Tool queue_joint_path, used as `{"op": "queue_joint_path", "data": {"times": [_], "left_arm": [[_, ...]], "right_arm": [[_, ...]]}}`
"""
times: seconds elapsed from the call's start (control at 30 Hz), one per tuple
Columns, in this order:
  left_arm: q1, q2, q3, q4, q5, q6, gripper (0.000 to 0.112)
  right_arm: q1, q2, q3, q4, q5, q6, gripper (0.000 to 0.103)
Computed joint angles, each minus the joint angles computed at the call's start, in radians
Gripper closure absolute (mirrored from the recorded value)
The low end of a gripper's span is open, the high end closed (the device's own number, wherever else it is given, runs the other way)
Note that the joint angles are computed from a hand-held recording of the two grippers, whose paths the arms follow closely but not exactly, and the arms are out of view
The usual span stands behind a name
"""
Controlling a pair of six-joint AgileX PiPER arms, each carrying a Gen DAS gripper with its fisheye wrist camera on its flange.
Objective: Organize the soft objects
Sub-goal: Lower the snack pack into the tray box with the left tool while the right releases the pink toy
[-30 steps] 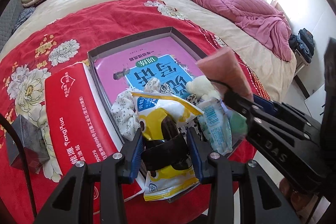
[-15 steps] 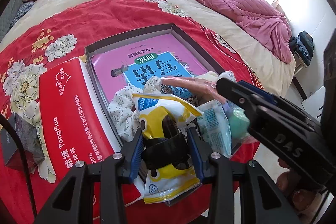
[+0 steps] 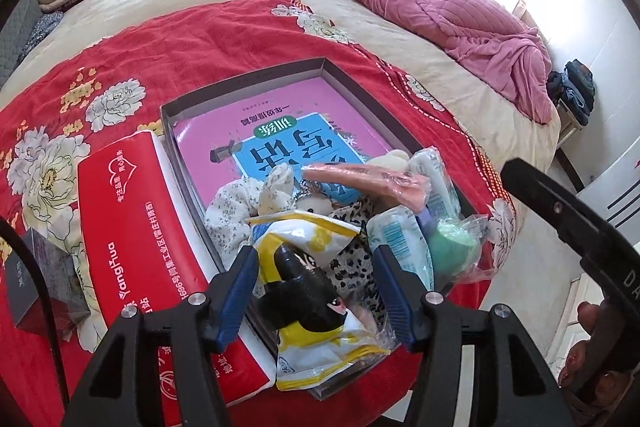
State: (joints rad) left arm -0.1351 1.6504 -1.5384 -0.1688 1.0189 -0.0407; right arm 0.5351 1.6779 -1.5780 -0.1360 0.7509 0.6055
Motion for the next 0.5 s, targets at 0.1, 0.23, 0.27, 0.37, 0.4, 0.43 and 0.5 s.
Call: {"op": "queue_joint_path", "data": {"times": [0.1, 0.23, 0.27, 0.37, 0.4, 0.43, 0.5], "left_arm": [[0.000, -0.002, -0.002, 0.008, -0.001, -0.004, 0.048], [0.008, -0.004, 0.001, 0.000, -0.001, -0.001, 0.047], [0.009, -0.005, 0.002, 0.003, -0.002, -0.004, 0.047], [0.018, -0.007, 0.005, -0.004, -0.002, -0.001, 0.047], [0.021, -0.009, 0.007, -0.011, -0.003, 0.003, 0.047], [0.025, -0.013, 0.009, -0.018, -0.004, 0.006, 0.046], [0.028, -0.021, 0.014, -0.024, -0.011, 0.010, 0.044]], "right_arm": [[-0.002, -0.014, 0.014, -0.003, -0.003, 0.007, 0.043], [0.001, -0.028, 0.022, -0.014, -0.003, 0.018, 0.043], [-0.002, -0.031, 0.025, -0.005, -0.008, 0.011, 0.043], [0.002, -0.038, 0.030, -0.011, -0.009, 0.017, 0.043], [0.004, -0.041, 0.033, -0.016, -0.009, 0.021, 0.043], [0.006, -0.043, 0.033, -0.021, -0.007, 0.027, 0.043], [0.007, -0.049, 0.037, -0.022, -0.009, 0.028, 0.043]]}}
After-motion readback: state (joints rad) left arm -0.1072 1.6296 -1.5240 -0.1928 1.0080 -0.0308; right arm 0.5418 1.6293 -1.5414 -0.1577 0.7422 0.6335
